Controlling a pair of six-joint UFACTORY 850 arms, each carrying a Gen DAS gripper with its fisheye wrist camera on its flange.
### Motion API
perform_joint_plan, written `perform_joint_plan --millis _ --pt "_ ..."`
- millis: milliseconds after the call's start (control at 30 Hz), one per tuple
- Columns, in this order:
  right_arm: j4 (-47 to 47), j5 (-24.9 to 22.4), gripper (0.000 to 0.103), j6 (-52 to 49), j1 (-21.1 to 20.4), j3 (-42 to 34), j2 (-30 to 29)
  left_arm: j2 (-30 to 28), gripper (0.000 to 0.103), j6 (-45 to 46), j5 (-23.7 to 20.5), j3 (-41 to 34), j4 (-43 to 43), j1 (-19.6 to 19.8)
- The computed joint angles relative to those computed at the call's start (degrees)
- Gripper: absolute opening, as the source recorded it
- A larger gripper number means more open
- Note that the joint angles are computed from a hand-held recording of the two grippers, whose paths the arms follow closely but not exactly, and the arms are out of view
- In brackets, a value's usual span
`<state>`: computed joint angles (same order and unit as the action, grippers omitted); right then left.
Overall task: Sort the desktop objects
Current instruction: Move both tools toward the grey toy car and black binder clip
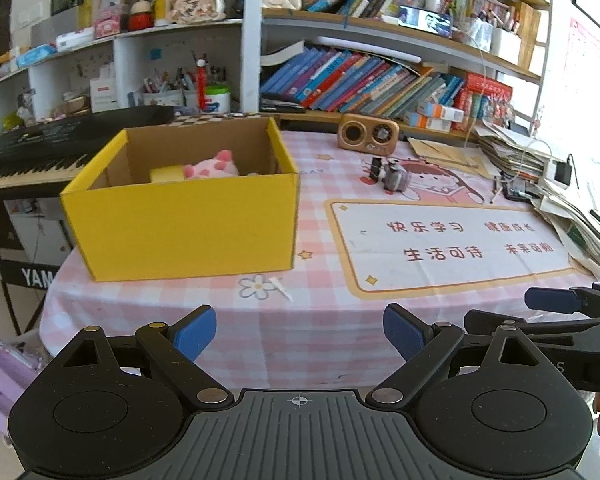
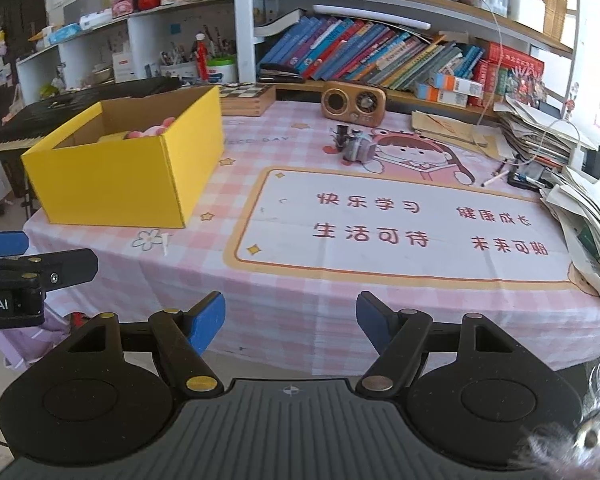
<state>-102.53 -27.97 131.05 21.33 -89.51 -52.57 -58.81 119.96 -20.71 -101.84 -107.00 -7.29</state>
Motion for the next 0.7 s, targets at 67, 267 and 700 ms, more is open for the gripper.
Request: perform_joint_plan --millis 67,267,700 --pt "0.27 0.05 0.072 0.10 -0.43 0.18 0.09 -0.47 0.093 -1.67 -0.03 -0.87 2.12 -0.39" --pt "0.57 0.82 0.072 -0.34 -1.82 0.35 0.14 -2.05 0.093 -7.09 0.11 -3.77 7.66 -1.72" --pt "2.49 3.20 0.073 -4.36 -6.61 0.65 0.40 -8.33 0.093 -26.85 -0.11 -14.77 25.64 -5.61"
